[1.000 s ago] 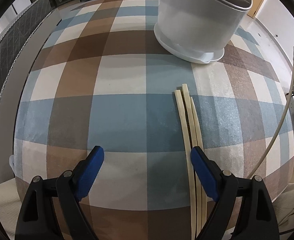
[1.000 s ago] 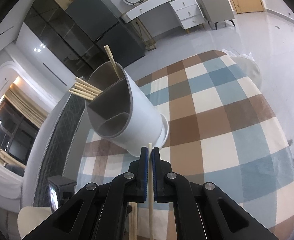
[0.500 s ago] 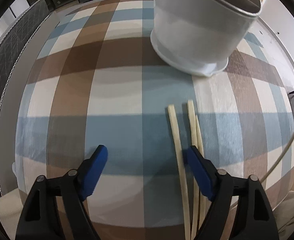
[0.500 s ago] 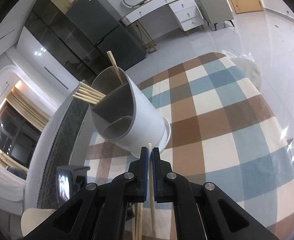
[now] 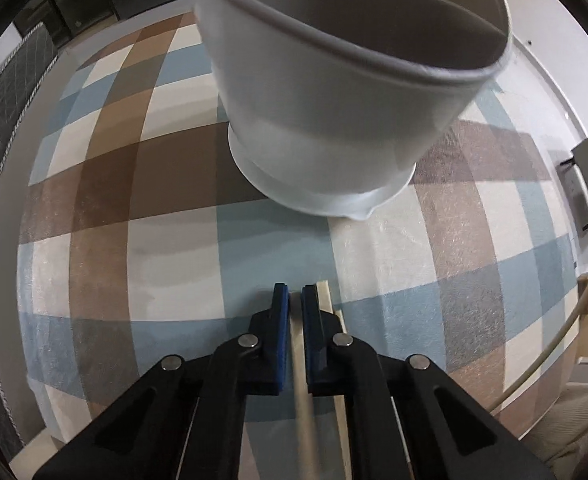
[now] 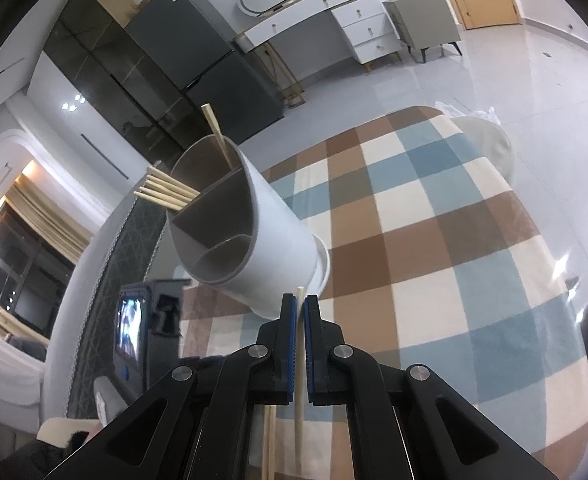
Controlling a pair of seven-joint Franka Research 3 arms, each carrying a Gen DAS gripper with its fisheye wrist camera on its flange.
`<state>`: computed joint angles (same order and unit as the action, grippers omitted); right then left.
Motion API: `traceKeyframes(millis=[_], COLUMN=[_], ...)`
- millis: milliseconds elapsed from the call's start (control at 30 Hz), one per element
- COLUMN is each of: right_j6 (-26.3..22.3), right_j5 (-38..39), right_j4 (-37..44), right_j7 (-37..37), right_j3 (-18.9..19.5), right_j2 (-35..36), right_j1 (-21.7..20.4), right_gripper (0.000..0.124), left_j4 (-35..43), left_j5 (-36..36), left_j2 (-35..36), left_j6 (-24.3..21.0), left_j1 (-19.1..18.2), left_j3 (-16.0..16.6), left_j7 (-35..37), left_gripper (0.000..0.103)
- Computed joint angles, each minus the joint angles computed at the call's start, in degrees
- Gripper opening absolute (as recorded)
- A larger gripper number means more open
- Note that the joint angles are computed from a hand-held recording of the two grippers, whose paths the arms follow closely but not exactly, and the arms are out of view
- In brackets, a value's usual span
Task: Organize utensils
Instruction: 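Grasp a chopstick with the left gripper while the right gripper holds its chopstick, then carry both held chopsticks up over the utensil holder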
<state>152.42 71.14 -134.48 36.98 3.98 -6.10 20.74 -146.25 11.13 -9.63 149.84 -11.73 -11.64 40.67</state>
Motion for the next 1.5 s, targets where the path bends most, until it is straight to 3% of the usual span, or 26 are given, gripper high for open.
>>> traceKeyframes(millis=[167,400,533,633,800,1033,1500], right_j6=[2.0,3.9,6.8,9.4,12.6,16.9,18.3], right_j5=[0.9,7.9,11.2,14.1,15.7,11.4,7.0], right_j4=[-1.9,-7.0,-9.8,-11.4,-13.1,-15.1,-16.4], right_j7=[-1.9,-8.9,-12.9,-17.2,-19.9,-15.0,-10.3], right_j3=[0.1,-0.2,0.4,1.0,1.8,2.8,-0.9], right_j2=[-2.0,-8.3,-12.0,-14.4,-16.6,-18.4,-21.3], right_j1=[0.5,2.9,5.0,6.6,8.4,9.3,14.1], right_gripper=[0.003,0.003,0.003,0.003,0.003,0.003,0.003], left_j4=[-4.4,-10.2,-14.6,-17.9,-19.0,-20.1,-19.7], left_j5=[5.4,20.1,23.6,23.2,21.6,18.3,11.7], left_j2=[-5.8,-18.8,-25.4,-29.0,-32.5,-34.9,-37.1], left_j6=[6.3,11.8,14.6,16.6,14.8,12.8,7.4], left_j1=[1.8,7.8,8.6,6.3,4.2,1.0,-3.5], left_j3=[-1.4,-10.3,-11.9,-9.2,-9.4,-8.1,-4.1], left_j7=[-5.9,-24.8,-30.0,-28.1,-25.3,-22.9,-15.1], left_gripper=[0.002,0.002,0.002,0.002,0.002,0.002,0.002])
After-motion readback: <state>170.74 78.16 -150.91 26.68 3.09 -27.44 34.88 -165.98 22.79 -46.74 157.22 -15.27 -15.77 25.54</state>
